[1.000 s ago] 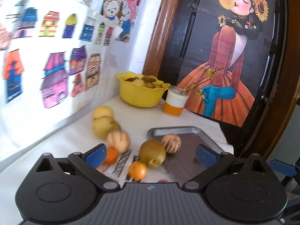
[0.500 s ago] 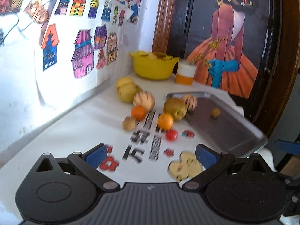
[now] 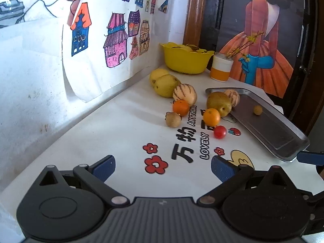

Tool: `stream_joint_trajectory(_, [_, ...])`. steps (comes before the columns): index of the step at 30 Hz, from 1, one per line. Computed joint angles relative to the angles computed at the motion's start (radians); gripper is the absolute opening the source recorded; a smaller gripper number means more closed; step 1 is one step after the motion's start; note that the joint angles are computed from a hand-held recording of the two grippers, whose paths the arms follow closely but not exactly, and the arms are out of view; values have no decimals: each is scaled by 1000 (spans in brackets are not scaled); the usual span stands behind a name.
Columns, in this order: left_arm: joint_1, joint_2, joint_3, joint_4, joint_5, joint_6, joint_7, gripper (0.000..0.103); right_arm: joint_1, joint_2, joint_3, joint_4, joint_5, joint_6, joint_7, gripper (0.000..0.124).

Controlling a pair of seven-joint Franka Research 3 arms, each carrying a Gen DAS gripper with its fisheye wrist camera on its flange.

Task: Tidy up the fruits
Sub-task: 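Move left tool to another small brown fruit while right tool moves to a red cherry tomato, then close left tool on the small brown fruit while right tool closes on the cherry tomato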

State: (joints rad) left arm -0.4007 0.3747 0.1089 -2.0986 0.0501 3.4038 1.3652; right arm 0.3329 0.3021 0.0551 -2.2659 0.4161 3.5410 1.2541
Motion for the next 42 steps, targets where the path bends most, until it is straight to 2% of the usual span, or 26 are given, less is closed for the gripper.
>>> stream_joint_trajectory(7, [121,50,-106,95,96,-56,-47,103,2,62,-15,95,-5,-33,-20,102])
stream_joint_trajectory(15, [174,144,-157,255,184,-124,-116,103,-52,151,8,224,-78,-77,-19,101])
stream_joint_trajectory(23, [213,257,-202,439,245,-230,-150,102,-112,226,50,336,-143,-141,-7,85])
stream_joint_trajectory(27, [231,292,-219,489,263,-253,-151,102,-121,251,59,374,-147,-170,0,75])
stream_joint_trajectory(29, [248,304,-240,503,268,-258,-140,99,-127,262,65,390,-147,-183,4,68])
stream_joint_trajectory(32, [238,313,-226,511,286,-245,-133,96,-139,272,78,404,-151,-202,5,59])
stream_joint_trajectory(39, [246,325,-239,519,312,-234,-88,81,-185,278,131,409,-167,-202,4,50])
stream_joint_trajectory(42, [266,327,-266,518,312,-233,-63,72,-195,278,141,408,-172,-199,3,47])
